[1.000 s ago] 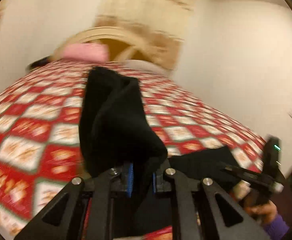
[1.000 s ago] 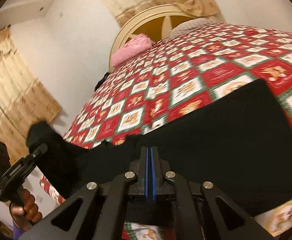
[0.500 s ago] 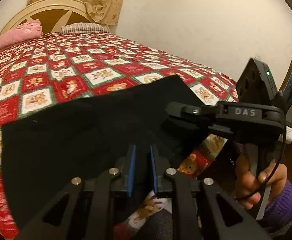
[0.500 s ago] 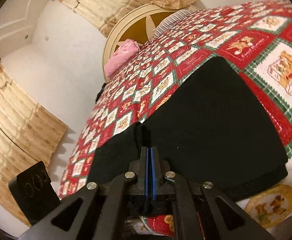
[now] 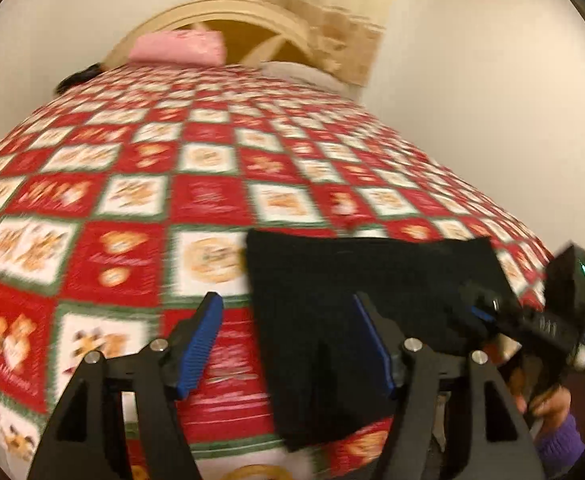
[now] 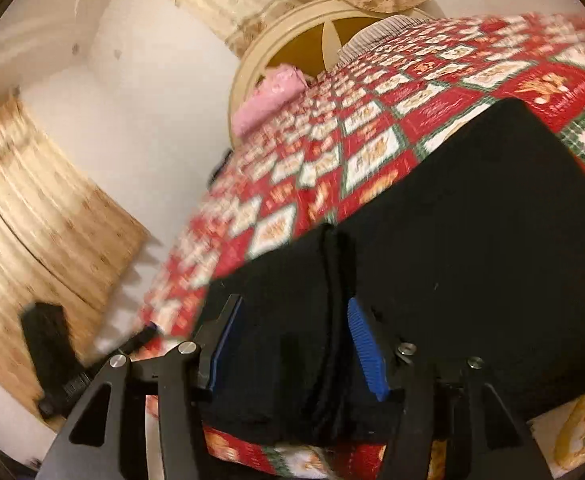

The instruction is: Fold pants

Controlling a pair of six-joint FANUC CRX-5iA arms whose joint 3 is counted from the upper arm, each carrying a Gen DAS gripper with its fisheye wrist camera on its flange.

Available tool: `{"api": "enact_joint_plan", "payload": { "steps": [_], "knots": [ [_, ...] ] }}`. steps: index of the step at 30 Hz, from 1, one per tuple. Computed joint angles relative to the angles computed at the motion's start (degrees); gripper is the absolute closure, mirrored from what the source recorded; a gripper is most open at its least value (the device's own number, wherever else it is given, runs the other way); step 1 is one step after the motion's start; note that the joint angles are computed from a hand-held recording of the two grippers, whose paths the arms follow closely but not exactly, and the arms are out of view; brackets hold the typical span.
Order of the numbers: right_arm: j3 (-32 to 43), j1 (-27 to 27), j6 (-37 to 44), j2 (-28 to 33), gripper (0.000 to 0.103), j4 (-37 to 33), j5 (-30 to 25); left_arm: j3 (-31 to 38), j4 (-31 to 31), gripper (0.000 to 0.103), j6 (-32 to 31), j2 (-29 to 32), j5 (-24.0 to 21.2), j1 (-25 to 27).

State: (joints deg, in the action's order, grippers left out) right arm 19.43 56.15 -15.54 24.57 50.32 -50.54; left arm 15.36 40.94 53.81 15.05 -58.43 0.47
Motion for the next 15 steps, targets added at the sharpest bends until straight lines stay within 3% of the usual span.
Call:
{"api": "enact_joint_plan", "payload": {
  "steps": [2, 5, 9, 12, 15],
  "knots": [
    [7.57, 1.18, 8.74, 4.26, 0.048, -2.88, -7.19, 0.26, -0.67, 0.035, 2.43, 0.59, -0.08, 0.67],
    [13.00, 1.63, 13.30, 7.32, 0.048, -4.14, -13.02, -0.20, -0.77, 0.035, 4.34, 0.58, -0.60, 1.44],
    [12.67, 1.68, 11.07, 7.61, 0.048, -2.65, -14.07, -1.25, -1.22, 0.035, 4.23, -0.39, -0.45, 1.82],
    [15.98, 2.19, 14.89, 9.88, 0.048, -2.74, -16.65, -1.22, -1.42, 0.035, 4.69, -0.16, -0.86, 1.76],
    [20.86, 2.42, 22.06, 12.46, 0.076, -5.19, -17.86, -0.48, -1.89, 0.035, 5.47, 0.35, -1.82, 1.75]
  ]
}}
